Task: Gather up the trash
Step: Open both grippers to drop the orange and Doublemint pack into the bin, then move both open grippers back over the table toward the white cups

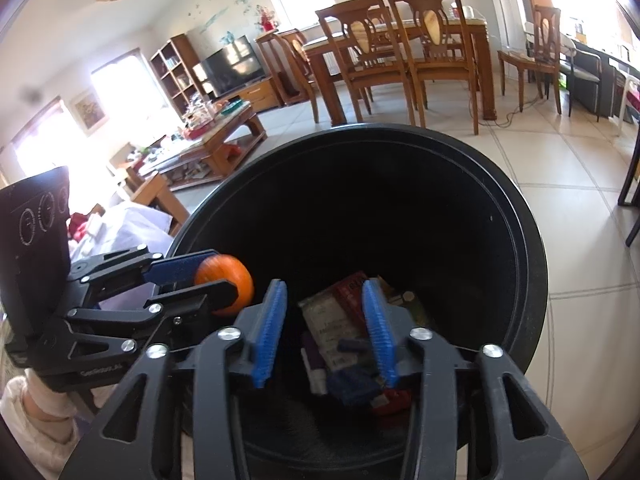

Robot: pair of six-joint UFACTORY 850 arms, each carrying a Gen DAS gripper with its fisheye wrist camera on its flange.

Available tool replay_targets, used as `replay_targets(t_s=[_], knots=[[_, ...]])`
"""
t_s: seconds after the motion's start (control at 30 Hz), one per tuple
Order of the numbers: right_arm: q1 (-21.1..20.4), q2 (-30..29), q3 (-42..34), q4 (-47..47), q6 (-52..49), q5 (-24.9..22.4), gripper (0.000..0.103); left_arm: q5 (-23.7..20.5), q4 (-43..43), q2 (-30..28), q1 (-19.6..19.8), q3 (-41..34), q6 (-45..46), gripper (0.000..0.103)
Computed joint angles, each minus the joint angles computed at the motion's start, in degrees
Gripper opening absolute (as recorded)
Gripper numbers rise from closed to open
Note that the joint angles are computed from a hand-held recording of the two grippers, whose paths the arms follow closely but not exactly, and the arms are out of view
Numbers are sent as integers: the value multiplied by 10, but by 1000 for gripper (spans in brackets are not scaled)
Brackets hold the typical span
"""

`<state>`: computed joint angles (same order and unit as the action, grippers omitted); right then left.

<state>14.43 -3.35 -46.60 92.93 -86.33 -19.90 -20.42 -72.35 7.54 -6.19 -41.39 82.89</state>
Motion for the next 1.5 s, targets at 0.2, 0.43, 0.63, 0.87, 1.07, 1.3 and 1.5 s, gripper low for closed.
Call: replay_targets(t_s=[0.2,0.43,0.63,0.87,1.07,1.3,1.5], knots=[[5,9,3,31,-12,19,65,14,-49,20,0,11,54,71],[16,19,4,55,-22,35,65,6,-71,48,16,24,79,80],[47,13,-7,59,-18,48,72,-6,-81,79,50,38,92,85],[98,-4,-42,44,-1,59,78,-33,-62,117,133,56,79,87],[156,-37,-95,-29,70,66,78,-58,-39,134,225,59,61,87],[228,-95,-175,-112,150,66,78,-83,-15,131,359,46,51,88],[280,-160,-260,-189,225,58,78,-81,43,80,461,7,3,88]])
